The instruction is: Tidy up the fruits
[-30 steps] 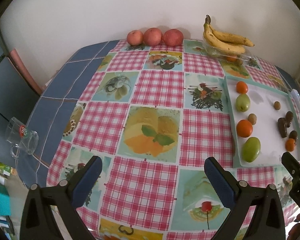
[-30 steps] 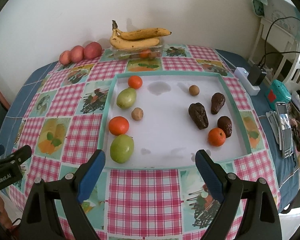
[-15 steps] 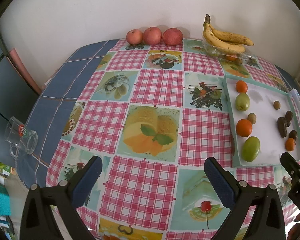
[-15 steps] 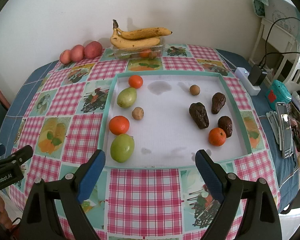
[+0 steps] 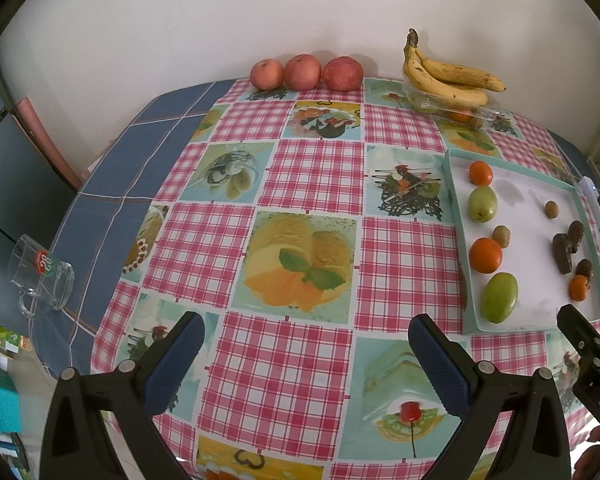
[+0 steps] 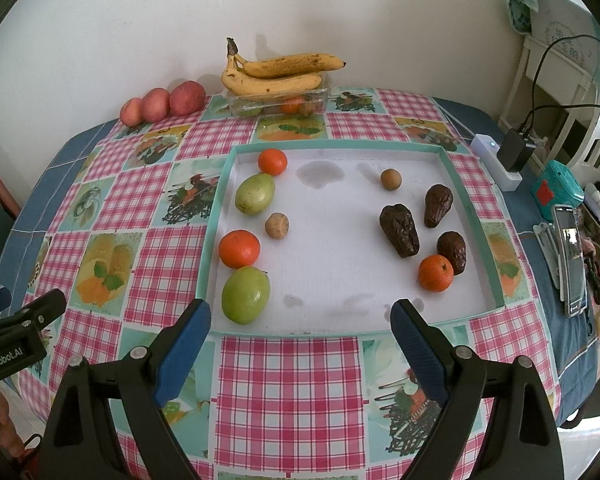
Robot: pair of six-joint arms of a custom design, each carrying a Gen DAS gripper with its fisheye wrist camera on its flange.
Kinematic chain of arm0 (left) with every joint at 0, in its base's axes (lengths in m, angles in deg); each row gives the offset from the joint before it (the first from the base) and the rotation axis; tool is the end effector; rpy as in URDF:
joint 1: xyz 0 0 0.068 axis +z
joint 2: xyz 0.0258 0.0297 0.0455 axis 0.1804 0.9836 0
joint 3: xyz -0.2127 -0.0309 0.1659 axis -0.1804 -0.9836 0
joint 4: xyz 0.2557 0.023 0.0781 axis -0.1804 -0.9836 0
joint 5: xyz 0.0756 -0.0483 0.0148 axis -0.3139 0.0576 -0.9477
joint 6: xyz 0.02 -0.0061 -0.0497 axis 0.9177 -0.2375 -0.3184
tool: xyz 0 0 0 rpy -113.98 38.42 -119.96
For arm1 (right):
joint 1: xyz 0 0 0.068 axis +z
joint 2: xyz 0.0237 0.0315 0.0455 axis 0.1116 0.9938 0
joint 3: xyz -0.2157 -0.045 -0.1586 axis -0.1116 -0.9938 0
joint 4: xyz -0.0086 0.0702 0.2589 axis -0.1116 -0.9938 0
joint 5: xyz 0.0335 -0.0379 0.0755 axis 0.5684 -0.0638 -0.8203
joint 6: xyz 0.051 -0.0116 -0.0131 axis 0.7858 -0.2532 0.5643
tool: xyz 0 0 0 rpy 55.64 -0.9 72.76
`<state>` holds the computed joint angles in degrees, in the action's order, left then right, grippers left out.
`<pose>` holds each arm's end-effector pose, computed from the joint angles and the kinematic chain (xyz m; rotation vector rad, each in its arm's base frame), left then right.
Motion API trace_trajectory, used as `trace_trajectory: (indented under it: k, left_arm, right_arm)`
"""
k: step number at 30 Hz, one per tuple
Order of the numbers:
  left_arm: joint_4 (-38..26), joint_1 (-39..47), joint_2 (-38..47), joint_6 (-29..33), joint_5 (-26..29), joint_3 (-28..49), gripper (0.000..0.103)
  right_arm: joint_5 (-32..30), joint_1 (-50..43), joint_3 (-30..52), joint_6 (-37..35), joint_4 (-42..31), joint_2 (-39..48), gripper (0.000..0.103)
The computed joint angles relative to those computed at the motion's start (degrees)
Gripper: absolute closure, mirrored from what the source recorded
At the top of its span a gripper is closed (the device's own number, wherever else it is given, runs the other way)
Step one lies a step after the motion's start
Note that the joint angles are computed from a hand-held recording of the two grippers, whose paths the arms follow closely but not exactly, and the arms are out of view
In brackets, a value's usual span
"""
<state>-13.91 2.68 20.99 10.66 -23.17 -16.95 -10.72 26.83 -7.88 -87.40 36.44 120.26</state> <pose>0.1685 -0.0109 0.1494 -0.7578 2.5830 0.2459 0.2455 0.0923 0.1355 -0.5260 2.5143 0.1456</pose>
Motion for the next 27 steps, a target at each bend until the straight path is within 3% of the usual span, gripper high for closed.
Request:
trace_trajectory:
  k: [27]
  left_arm:
    - [-0.22,-0.56,0.09,-0.52,0.08,0.21,0.0]
  right_arm:
    - [-0.44,0.18,-0.41,-0.48,0.07,0.05,0.011]
